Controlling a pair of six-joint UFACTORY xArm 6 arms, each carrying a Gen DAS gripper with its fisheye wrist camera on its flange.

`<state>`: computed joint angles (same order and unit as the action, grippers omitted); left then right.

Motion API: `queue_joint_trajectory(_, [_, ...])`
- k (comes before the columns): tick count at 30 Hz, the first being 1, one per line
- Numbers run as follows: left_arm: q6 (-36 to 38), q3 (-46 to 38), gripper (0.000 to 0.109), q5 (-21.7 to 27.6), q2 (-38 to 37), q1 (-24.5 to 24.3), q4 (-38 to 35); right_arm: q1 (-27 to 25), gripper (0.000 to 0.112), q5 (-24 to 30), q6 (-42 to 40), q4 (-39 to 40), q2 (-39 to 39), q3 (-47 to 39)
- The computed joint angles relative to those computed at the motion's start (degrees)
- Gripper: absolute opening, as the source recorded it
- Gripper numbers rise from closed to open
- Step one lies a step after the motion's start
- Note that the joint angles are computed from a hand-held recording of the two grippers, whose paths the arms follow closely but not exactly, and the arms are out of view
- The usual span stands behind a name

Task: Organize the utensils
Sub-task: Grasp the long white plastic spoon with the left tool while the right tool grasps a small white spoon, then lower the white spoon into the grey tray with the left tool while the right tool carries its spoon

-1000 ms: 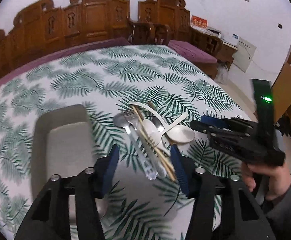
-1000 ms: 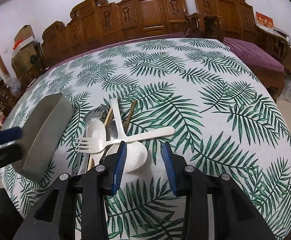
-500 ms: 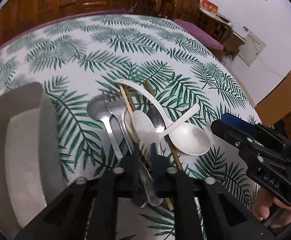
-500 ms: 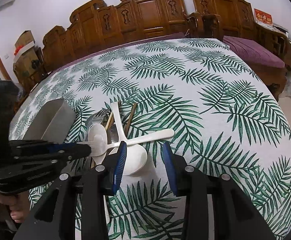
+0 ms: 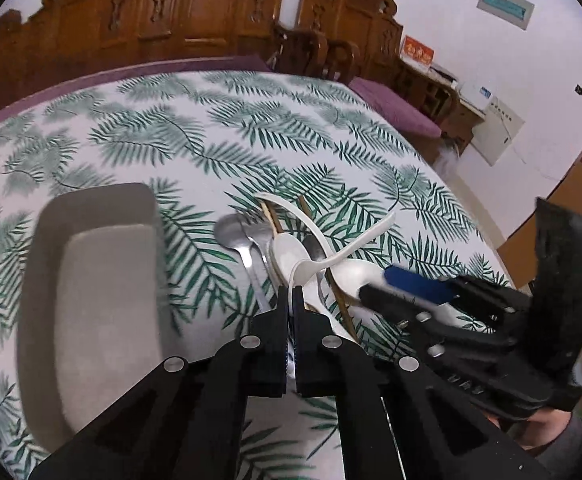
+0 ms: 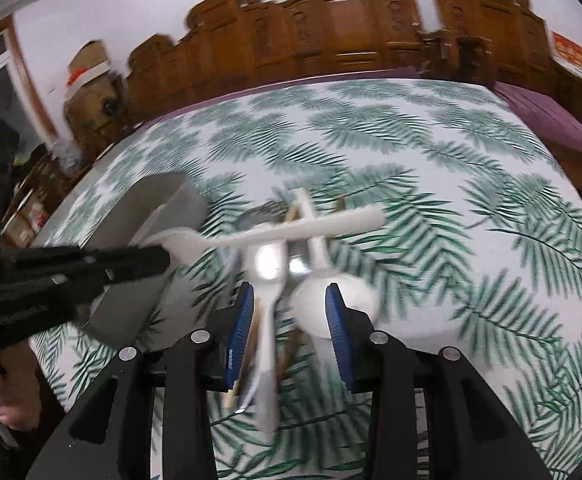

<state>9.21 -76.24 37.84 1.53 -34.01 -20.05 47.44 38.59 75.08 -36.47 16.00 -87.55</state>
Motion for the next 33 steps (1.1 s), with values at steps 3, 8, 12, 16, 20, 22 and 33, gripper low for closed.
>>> queue_joint_trajectory(3, [-0.10, 2.82, 0.001, -1.41, -2.93, 0.50, 0.55, 0.45, 0.029, -0.59, -4.57, 3.96, 2.43, -2.28])
queue_joint_trajectory(8, [0.23, 5.88, 0.001, -2.58, -6.15, 1.39, 1.52, 0.47, 0.020, 1.80, -8.95, 8.61, 4.90, -4.60])
queue_joint_trajectory(12, [0.37, 7.19, 0.001, -3.18, -7.68, 2.42, 1.51, 0.48, 0.017, 3.43, -10.94, 10.46, 6.25, -5.99])
queue_joint_trajectory(16, [0.30, 8.26, 0.001, -4.23, -8.70, 3.21, 1.98, 0.90, 0.010, 4.71, -12.48, 10.90, 7.60, -7.77])
queue_joint_trajectory(20, [0.40, 9.48, 0.001, -5.15, -10.01, 4.13, 2.16, 1.34, 0.009, 6.04, -12.06, 9.90, 7.94, -8.86])
queue_joint_trajectory(22, [0.47, 9.67, 0.001, -5.56, -10.33, 4.85, 2.40, 1.45, 0.009, 5.91, -11.50, 8.95, 7.58, -8.97])
queue_joint_trajectory(33, [-4.54, 12.47, 0.001, -9.63, -11.81, 9.93, 9.09, 1.80, 0.009, 6.38, -7.93, 4.56, 6.25, -9.52])
